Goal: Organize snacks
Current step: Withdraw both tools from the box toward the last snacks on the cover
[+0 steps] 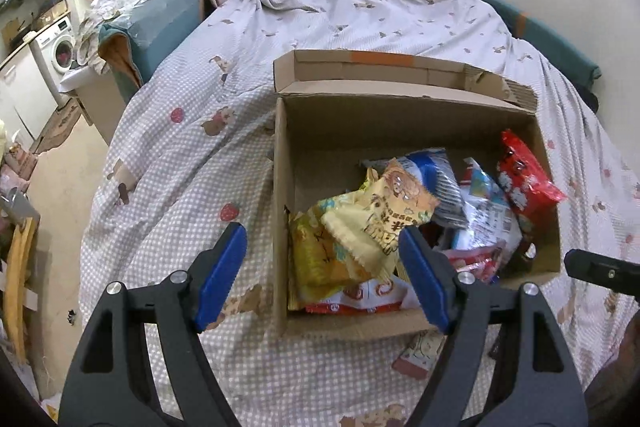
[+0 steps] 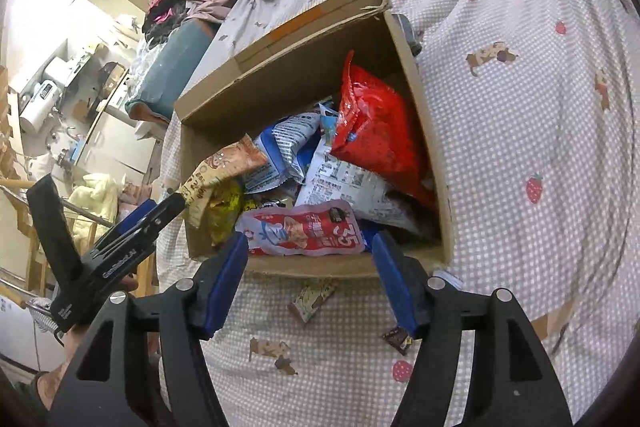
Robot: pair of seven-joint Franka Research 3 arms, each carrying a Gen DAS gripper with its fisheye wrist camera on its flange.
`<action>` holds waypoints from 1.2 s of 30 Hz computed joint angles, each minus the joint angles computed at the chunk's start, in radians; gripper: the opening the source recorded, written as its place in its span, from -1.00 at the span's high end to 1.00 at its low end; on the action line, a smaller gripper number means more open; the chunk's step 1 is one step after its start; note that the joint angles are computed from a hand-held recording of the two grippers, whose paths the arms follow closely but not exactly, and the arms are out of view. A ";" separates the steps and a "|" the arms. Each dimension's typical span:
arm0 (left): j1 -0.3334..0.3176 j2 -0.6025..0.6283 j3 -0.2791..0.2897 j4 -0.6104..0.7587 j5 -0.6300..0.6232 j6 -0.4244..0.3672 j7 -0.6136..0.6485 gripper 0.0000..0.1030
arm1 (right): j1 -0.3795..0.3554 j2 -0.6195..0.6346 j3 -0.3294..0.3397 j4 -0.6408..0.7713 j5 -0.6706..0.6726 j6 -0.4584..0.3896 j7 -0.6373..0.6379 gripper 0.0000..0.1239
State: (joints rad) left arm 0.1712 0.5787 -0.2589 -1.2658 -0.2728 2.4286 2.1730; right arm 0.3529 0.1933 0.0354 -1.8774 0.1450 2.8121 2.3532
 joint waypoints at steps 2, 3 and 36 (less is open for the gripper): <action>0.014 -0.022 -0.010 -0.027 -0.017 0.001 0.016 -0.46 | 0.006 -0.014 -0.003 -0.020 -0.005 0.012 0.022 -0.09; 0.022 -0.035 -0.013 -0.045 -0.029 0.005 0.027 -0.46 | 0.008 -0.020 -0.003 -0.029 -0.010 0.017 0.031 -0.09; 0.031 -0.300 0.078 -0.415 -0.174 0.016 0.121 -0.59 | 0.008 -0.155 0.036 -0.192 -0.262 -0.058 0.385 -0.19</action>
State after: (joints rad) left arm 0.2017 0.2784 -0.1813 -1.6803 -0.4468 2.4445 2.2939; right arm 0.3604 0.0382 0.0713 -2.0693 -0.1172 2.7539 2.7385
